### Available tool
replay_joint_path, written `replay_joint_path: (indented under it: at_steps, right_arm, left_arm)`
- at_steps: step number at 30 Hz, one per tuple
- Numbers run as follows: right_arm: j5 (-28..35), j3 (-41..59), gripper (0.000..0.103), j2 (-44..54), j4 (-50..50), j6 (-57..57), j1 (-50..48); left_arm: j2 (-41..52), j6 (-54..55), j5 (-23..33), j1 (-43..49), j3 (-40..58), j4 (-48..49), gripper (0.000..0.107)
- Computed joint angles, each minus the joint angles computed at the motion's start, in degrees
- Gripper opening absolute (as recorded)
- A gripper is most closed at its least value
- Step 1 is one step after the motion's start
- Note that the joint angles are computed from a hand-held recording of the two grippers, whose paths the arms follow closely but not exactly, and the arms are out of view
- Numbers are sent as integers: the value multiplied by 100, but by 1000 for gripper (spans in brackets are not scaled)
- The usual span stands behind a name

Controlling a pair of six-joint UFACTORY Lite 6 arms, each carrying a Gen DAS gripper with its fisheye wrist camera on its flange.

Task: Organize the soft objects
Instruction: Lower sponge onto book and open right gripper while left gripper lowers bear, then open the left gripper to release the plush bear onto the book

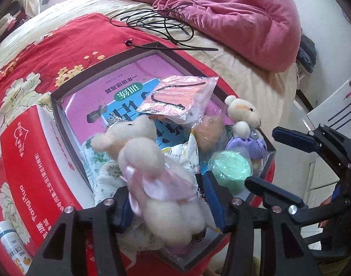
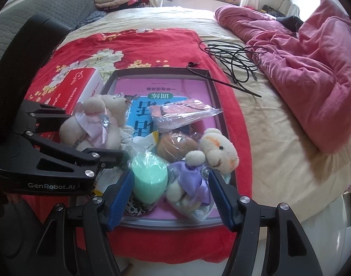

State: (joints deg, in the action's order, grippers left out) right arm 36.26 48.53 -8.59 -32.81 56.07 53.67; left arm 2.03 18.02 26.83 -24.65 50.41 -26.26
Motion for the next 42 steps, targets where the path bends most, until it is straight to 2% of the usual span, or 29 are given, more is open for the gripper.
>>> replay_joint_path:
  at_steps: [8,12,22,28,42]
  right_arm:
    - [278,-11,69,-228,-116,161,1]
    - [488,27,75,-266,-234,302,39]
    - [740,195,75,-235,-286,417,96]
    - [908,324,75,-217,-297,527,201]
    - [1821,655,78,-223,-598,1349,867]
  left_arm:
    - [-239,-56,169,29,-31,33,64]
    - [-466,134,276,185,-175,-192,65]
    - [-1063,53,482,362,-487,-167,68]
    - [-1534,-216,597,367,-661,1,74]
    - [-2835,-739,1226,512,-981,444,80]
